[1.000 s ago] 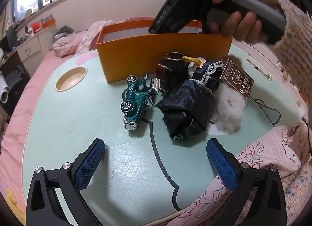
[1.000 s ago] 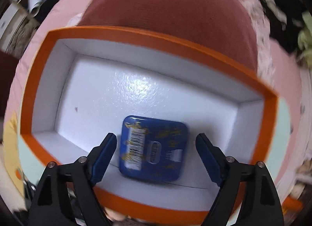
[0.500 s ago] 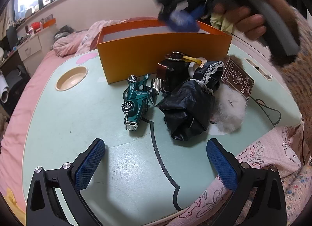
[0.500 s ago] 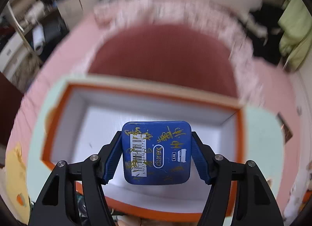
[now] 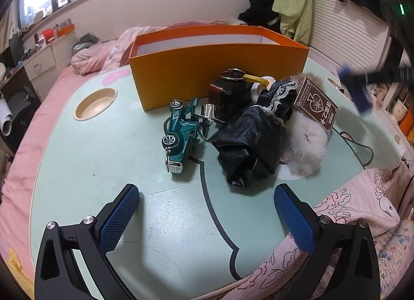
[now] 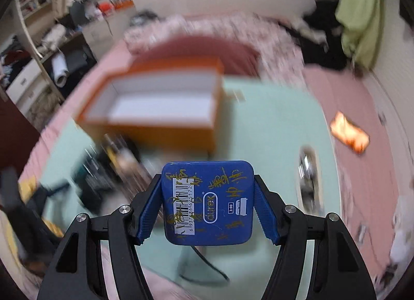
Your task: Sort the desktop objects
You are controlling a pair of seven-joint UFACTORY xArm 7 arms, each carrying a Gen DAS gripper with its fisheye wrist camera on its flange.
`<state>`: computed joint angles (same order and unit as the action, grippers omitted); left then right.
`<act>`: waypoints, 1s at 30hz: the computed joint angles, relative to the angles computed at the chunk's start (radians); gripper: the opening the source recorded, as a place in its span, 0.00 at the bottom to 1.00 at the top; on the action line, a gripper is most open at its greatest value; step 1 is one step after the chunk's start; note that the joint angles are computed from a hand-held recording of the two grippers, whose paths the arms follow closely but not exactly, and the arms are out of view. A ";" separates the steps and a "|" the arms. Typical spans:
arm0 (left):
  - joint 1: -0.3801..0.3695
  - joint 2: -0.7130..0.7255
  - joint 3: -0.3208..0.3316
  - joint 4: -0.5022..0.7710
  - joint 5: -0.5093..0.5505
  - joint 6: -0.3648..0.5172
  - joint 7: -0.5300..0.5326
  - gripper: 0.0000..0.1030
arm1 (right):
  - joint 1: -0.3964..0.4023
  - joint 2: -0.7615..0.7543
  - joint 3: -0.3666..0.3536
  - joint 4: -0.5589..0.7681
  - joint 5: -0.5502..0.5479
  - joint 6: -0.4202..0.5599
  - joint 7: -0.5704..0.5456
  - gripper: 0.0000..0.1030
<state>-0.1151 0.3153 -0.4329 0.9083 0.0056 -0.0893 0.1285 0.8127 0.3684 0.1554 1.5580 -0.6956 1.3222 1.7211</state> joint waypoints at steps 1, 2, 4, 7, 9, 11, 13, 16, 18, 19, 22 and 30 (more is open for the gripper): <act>0.006 0.000 -0.005 -0.001 0.000 0.000 0.001 1.00 | -0.006 -0.010 0.005 -0.031 0.016 -0.017 0.004 0.65; 0.011 -0.001 -0.010 -0.002 0.000 -0.001 0.002 1.00 | -0.011 -0.013 0.008 -0.048 0.026 -0.031 0.000 0.65; 0.009 -0.001 -0.008 -0.002 0.001 -0.001 0.001 1.00 | -0.028 -0.002 0.013 -0.067 0.051 -0.078 -0.016 0.65; 0.014 0.000 -0.012 -0.002 0.002 -0.001 0.003 1.00 | -0.036 0.024 -0.002 -0.073 0.027 -0.144 -0.024 0.65; 0.029 0.000 -0.025 -0.004 0.002 -0.002 0.006 1.00 | -0.026 0.057 -0.018 -0.039 -0.010 -0.154 -0.037 0.65; 0.034 -0.001 -0.028 -0.007 0.002 -0.004 0.006 1.00 | -0.009 0.083 -0.037 -0.007 -0.053 -0.171 -0.037 0.65; 0.045 -0.001 -0.036 -0.009 0.003 -0.005 0.008 1.00 | 0.030 0.098 -0.059 0.017 -0.109 -0.137 0.006 0.66; 0.049 -0.001 -0.039 -0.010 0.006 -0.005 0.007 1.00 | 0.092 0.117 -0.073 0.050 -0.216 -0.094 0.055 0.74; 0.051 -0.001 -0.041 -0.010 0.007 -0.004 0.007 1.00 | 0.127 0.128 -0.070 0.066 -0.264 -0.065 0.057 0.78; 0.051 -0.001 -0.041 -0.010 0.007 -0.004 0.007 1.00 | 0.144 0.140 -0.067 0.079 -0.278 -0.042 0.048 0.78; 0.052 0.000 -0.043 -0.009 0.008 -0.004 0.008 1.00 | 0.193 0.182 -0.064 0.110 -0.291 0.039 0.029 0.78; 0.060 0.000 -0.049 -0.010 0.009 -0.004 0.011 1.00 | 0.215 0.173 -0.045 0.010 -0.269 0.028 0.113 0.78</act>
